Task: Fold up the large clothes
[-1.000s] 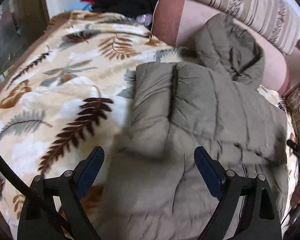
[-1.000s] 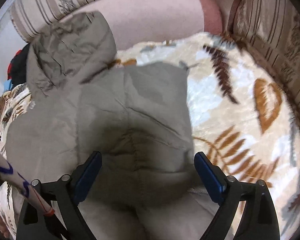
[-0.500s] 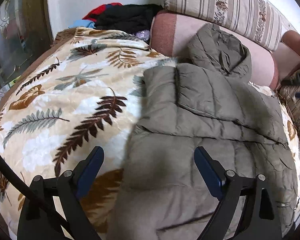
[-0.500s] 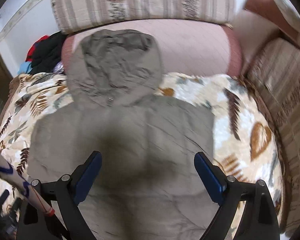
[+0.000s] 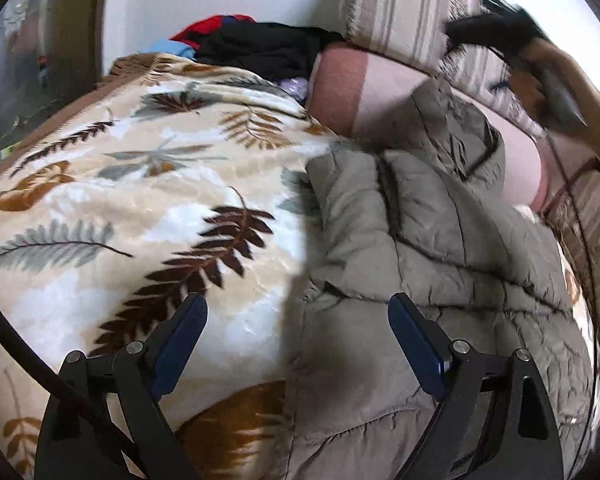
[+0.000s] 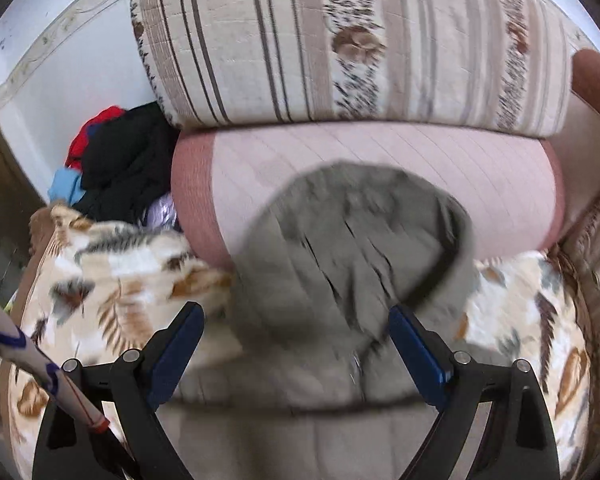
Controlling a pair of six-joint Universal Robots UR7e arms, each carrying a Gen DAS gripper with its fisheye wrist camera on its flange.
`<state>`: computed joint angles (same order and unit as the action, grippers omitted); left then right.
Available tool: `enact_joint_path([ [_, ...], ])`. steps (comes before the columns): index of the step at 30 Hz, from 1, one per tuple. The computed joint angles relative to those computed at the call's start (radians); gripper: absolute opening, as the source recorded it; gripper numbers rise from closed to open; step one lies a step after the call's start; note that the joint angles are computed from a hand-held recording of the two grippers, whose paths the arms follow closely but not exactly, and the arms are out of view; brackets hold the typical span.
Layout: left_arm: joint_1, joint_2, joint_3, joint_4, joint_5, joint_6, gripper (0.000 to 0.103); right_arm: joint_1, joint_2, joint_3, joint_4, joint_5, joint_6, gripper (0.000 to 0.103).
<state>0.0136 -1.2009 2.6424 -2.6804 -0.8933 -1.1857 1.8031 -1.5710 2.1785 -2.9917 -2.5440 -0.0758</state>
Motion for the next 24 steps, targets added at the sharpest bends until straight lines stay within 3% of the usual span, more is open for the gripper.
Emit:
enact_joint_path([
  [3, 0.028, 0.06, -0.008, -0.068, -0.045, 0.075, 0.091, -0.029, 0.11, -0.082, -0.064, -0.031, -0.017, 0.096],
  [9, 0.068, 0.1, -0.007, -0.143, -0.086, 0.107, 0.091, -0.115, 0.216, -0.16, -0.113, -0.046, -0.04, 0.095],
  [10, 0.086, 0.107, -0.009, -0.154, -0.099, 0.107, 0.091, -0.134, 0.227, -0.166, -0.1, -0.056, -0.031, 0.088],
  [12, 0.111, 0.11, -0.008, -0.169, -0.124, 0.103, 0.091, -0.166, 0.228, -0.164, -0.077, -0.041, -0.019, 0.064],
  [13, 0.128, 0.112, -0.005, -0.188, -0.139, 0.099, 0.091, -0.179, 0.218, -0.156, -0.061, -0.019, -0.011, 0.032],
  [14, 0.132, 0.11, 0.0, -0.198, -0.147, 0.091, 0.091, -0.187, 0.203, -0.148, -0.03, 0.001, 0.004, 0.015],
  [19, 0.145, 0.097, 0.013, -0.221, -0.154, 0.071, 0.091, -0.113, 0.146, -0.071, -0.115, -0.02, -0.11, 0.008],
  [24, 0.13, 0.066, 0.029, -0.205, -0.123, 0.062, 0.091, 0.029, -0.01, 0.044, -0.022, -0.082, -0.071, 0.007],
])
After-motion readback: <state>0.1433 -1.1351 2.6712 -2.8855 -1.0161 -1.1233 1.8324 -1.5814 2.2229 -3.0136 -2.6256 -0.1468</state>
